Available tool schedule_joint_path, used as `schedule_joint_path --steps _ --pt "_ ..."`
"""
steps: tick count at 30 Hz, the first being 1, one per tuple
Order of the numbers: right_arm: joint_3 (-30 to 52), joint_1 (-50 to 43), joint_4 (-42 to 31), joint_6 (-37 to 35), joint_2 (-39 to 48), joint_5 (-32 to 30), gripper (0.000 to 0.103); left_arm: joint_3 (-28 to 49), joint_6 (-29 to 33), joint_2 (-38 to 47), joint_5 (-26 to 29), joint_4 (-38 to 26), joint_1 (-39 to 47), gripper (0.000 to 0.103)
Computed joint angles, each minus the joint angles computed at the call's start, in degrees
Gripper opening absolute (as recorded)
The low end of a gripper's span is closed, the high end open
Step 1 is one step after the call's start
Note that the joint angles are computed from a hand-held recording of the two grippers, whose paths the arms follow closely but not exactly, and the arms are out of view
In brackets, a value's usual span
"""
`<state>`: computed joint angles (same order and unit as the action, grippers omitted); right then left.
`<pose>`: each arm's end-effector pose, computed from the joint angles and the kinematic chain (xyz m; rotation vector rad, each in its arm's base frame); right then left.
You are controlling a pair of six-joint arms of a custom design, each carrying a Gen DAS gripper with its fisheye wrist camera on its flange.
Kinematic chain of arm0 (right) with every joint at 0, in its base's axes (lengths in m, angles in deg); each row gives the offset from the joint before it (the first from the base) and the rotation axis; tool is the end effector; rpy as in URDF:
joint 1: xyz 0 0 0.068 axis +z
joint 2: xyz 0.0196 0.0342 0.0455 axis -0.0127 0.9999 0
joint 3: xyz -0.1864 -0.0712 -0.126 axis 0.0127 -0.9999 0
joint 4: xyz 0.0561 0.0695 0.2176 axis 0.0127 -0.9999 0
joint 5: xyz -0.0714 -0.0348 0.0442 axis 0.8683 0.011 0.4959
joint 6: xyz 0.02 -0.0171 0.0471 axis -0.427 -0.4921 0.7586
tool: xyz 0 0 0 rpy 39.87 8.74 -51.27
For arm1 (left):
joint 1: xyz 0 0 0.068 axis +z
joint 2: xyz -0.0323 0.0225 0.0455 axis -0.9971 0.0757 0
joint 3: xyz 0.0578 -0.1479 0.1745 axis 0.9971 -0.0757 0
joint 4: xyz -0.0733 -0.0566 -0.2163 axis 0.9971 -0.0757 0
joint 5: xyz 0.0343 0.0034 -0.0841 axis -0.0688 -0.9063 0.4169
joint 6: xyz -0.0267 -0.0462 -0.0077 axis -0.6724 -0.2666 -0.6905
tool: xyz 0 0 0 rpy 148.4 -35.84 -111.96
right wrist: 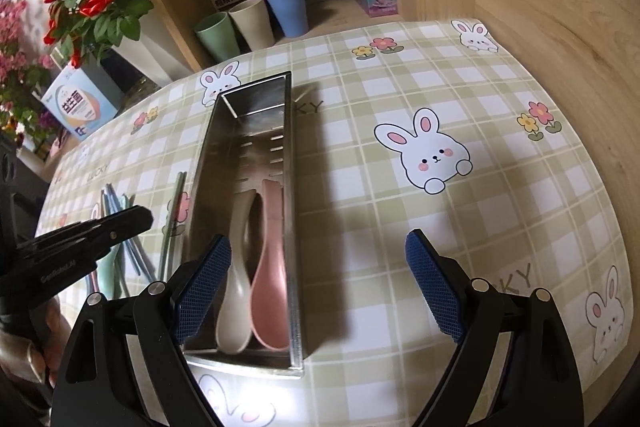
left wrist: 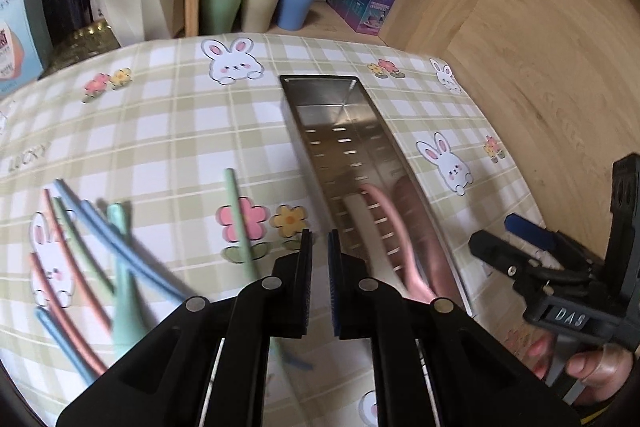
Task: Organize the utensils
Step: 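Carry the pink spoon into the steel tray and open the left gripper, then move the left gripper back over the blue spoon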
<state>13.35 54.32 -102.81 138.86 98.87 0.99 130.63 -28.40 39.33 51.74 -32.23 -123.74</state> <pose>0.1200 0.1405 0.1806 0.5777 2.4463 0.1504 0.2311 -0.1900 0.1923 0.7205 2.5128 -0.5607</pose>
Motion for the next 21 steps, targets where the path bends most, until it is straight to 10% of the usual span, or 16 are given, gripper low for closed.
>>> schedule_joint_path --steps 5,21 --pt "3.7 3.2 -0.2 3.7 4.8 2.6 0.087 -5.3 4.3 -6.6 1.2 0.1 5.3 0.037" --pt "25.5 8.9 9.6 -0.5 30.3 3.4 0.087 -10.4 29.7 -11.9 14.1 -11.7 45.6 0.039"
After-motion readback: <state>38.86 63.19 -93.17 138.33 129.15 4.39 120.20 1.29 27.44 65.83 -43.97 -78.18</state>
